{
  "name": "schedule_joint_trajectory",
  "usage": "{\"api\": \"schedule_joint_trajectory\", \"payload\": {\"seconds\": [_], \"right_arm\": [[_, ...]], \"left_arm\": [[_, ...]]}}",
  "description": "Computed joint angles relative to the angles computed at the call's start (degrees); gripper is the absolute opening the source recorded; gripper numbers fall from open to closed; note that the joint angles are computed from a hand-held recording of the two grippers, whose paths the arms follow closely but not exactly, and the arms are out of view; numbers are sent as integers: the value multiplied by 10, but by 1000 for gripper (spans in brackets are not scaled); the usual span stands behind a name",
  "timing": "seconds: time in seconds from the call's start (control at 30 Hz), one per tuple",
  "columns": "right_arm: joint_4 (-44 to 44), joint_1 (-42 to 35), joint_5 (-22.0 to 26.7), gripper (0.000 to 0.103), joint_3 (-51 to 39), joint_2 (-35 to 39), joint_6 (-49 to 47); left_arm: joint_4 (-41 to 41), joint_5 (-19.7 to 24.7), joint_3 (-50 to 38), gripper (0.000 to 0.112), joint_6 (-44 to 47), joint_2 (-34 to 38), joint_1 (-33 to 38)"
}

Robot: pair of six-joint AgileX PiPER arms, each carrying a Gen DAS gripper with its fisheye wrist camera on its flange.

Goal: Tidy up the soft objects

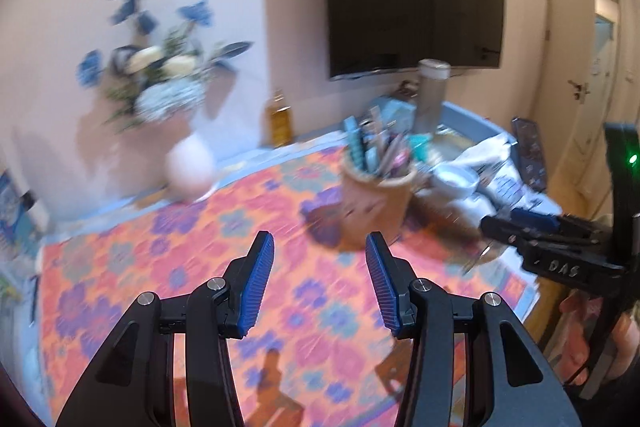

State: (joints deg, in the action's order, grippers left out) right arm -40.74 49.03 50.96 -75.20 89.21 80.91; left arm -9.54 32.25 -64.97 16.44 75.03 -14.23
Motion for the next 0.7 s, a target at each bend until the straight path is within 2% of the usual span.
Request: {"api": "schedule_joint_trajectory", "payload": {"seconds": [0.13,0.27,0.47,0.5,0.57,0.63,0.7], "right_arm": [[0,40,19,61,-51,41,-9],[9,73,38,61,-131,100,-44],[29,99,53,61,-290,212,-125],[31,99,56,61,-329,240,-144],[22,102,57,67,-372,274,-156],[14,100,74,79,-439,325,-173],[15,93,76,80,-492,368,-186]], "left_arm": [[-26,15,44,45,43,-46,65],[-89,27,73,45,132,-82,156],[-184,30,86,46,251,-83,274],[-205,28,86,49,274,-77,292],[-249,6,94,77,311,-66,318],[-302,-44,111,81,359,-60,330],[-336,-62,106,81,399,-38,336]]}}
